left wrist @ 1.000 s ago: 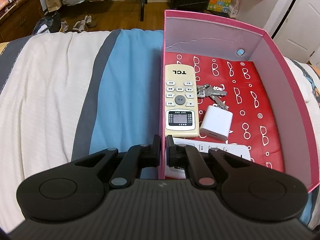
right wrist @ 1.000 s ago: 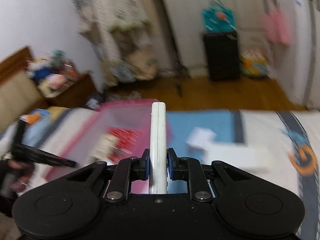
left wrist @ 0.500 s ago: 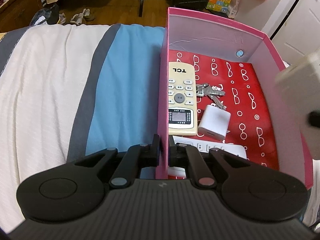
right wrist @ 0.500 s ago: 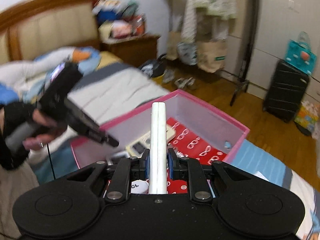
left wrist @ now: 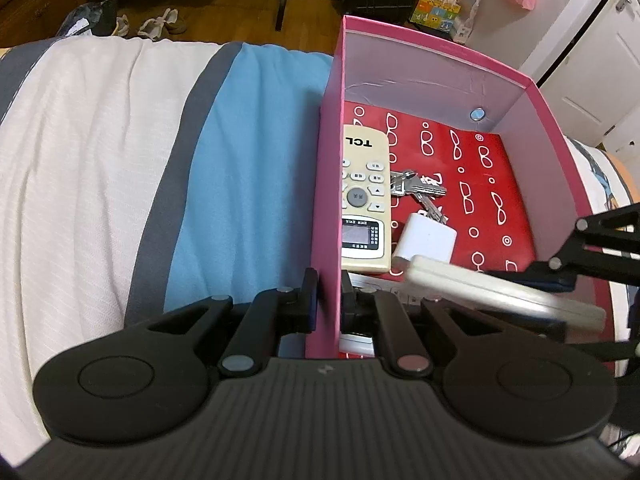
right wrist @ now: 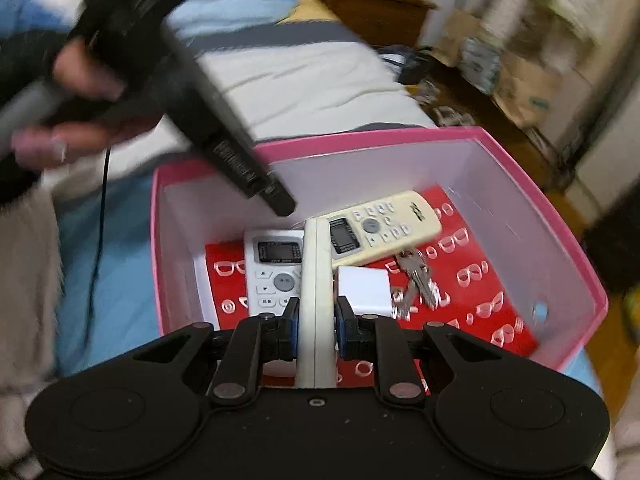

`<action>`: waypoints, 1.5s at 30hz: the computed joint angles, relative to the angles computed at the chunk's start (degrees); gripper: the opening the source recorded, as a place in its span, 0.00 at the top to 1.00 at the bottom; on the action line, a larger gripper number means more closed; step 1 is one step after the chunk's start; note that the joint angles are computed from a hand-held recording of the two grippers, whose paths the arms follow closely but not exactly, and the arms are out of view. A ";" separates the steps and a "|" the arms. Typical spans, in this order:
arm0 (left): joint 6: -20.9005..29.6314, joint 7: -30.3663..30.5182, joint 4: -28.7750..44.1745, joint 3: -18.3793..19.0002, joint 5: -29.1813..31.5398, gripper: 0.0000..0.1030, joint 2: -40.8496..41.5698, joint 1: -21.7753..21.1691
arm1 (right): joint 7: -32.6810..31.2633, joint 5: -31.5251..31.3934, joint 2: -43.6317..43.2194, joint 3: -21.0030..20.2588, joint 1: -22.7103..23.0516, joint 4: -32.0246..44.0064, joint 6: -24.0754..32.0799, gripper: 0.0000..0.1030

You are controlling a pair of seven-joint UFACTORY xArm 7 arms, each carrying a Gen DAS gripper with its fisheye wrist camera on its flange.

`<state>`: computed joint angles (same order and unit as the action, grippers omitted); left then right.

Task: Organize rigid objects
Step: 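Carry the white remote into the pink box and release it with the right gripper, then move the right gripper to another white remote on the bed and grasp it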

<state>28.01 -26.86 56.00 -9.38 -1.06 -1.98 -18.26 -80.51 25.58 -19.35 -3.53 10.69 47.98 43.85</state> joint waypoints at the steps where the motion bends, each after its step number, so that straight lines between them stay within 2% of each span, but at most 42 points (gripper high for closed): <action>1: 0.01 -0.07 0.03 -0.02 0.36 0.92 0.03 -0.01 | -2.92 -0.12 -0.98 0.10 0.63 -1.46 -1.91 0.80; 6: 0.10 0.04 0.17 0.07 -0.09 0.92 0.21 -0.01 | -4.72 -1.18 -0.66 0.02 1.37 -0.87 -1.74 0.80; 9: 0.24 -0.08 0.30 0.07 0.22 0.92 0.31 0.02 | -4.28 -0.67 1.31 -0.37 1.26 2.06 3.16 0.80; 12: 0.22 0.13 0.37 0.14 -0.05 0.92 0.44 0.05 | -1.93 -1.07 2.64 0.59 0.16 3.35 4.74 0.80; 17: 0.30 -0.23 0.48 0.02 0.73 0.92 0.53 -0.01 | 4.99 1.74 6.10 0.03 -2.24 9.39 14.91 0.71; 20: 0.29 -0.27 0.51 0.03 0.65 0.92 0.54 -0.04 | 9.07 4.03 8.12 -0.15 -4.04 12.98 21.25 0.60; 23: 0.38 -0.30 0.55 0.02 0.67 0.92 0.55 -0.09 | 13.44 5.61 10.43 -0.20 -5.99 16.69 28.08 0.60; 25: 0.57 -0.33 0.59 0.00 0.61 0.92 0.53 -0.13 | 15.24 6.82 10.38 -0.22 -7.29 17.25 29.66 0.59; 31: 0.61 -0.34 0.61 0.03 0.28 0.92 0.46 -0.12 | 21.17 11.61 6.58 -2.79 -11.55 17.68 29.78 0.59; 34: 0.84 -0.52 0.70 0.01 0.60 0.92 0.45 -0.13 | 24.74 13.22 4.93 -4.90 -13.77 18.07 29.11 0.55; 40: 2.18 0.99 1.44 0.07 0.21 0.92 0.67 -0.12 | 34.11 7.11 3.98 -6.43 -17.92 17.00 22.79 0.53; 45: 2.59 1.02 1.67 0.05 0.01 0.92 0.73 -0.13 | 40.36 7.45 6.66 -8.63 -21.03 16.28 20.81 0.52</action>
<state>30.60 -25.84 57.68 -9.33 -1.05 -1.25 -18.39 -40.16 33.03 -12.69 -12.17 -10.34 64.26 64.66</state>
